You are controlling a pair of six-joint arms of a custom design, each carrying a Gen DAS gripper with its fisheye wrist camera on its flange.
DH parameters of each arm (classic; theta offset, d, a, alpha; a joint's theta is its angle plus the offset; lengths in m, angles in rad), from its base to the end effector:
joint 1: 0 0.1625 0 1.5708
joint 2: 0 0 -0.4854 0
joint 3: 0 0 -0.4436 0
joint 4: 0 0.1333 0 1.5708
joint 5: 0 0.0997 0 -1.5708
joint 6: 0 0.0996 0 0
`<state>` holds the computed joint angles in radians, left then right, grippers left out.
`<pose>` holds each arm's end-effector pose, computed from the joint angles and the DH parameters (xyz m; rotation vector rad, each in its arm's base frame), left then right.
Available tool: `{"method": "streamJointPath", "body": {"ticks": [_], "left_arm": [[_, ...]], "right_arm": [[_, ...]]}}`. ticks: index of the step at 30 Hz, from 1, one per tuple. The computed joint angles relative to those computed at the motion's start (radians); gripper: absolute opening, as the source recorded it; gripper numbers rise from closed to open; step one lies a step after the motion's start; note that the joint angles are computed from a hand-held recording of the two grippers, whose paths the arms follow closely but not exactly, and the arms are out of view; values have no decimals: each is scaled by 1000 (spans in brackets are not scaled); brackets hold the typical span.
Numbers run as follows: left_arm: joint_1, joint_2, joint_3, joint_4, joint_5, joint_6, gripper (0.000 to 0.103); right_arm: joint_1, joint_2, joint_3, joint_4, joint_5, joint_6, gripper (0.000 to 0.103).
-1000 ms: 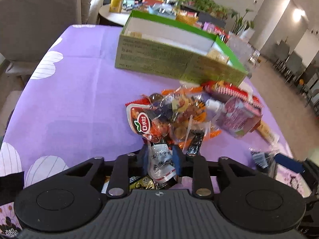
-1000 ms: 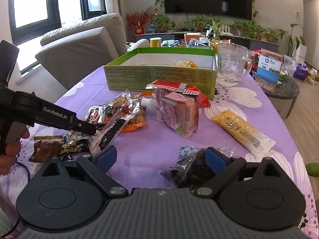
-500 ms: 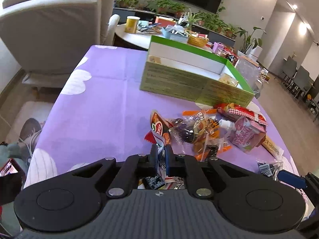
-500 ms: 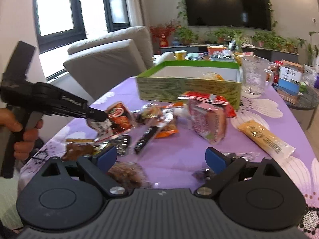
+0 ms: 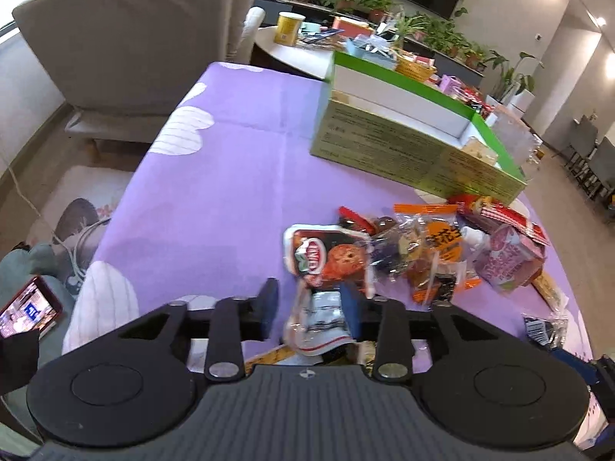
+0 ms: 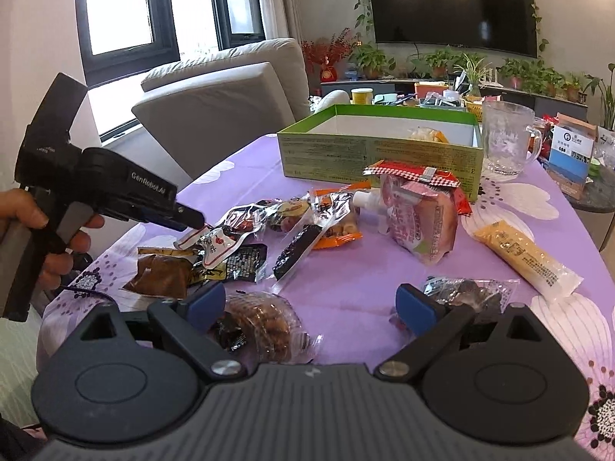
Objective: Organize snacks
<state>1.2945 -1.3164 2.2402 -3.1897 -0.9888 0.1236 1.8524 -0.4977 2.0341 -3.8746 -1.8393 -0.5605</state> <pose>0.0392 -0.5510 0.2783 0.2270 2.4638 -0.9447 0.2639 -0.5276 -0.0490 0.9349 -2.4351 0.9924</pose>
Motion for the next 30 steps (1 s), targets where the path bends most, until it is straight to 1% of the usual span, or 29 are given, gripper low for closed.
{"method": "streamJointPath", "body": {"ticks": [3,6,10,15,18,20,22,24,25,30], "left_arm": [[-13,19,0,4,26,27,40],[-30,49,6,-18,83,102,40],[-39,72,15,-42,116,178,40],[-34,63,9,-40,109,168,40],[-31,54,9,-62,100,196,40],[-23,49,1,-40,86,201,40],[-10,47,-15,10,69,187,40],[1,50,-20,16,46,193,40],[1,53,-20,8,45,202,40],[-15,68,-12,-41,84,231,40]], "right_arm": [[-1,2,0,7,8,1,80],[0,6,-2,15,5,-1,80],[-2,5,-1,20,5,3,80],[-5,5,-2,27,3,14,80],[-5,5,-2,30,5,10,80],[-6,4,-2,35,8,9,80],[-6,6,-5,40,10,8,80],[-6,8,-8,44,10,8,80],[-6,9,-8,46,10,8,80],[-4,10,-10,54,3,3,80]]}}
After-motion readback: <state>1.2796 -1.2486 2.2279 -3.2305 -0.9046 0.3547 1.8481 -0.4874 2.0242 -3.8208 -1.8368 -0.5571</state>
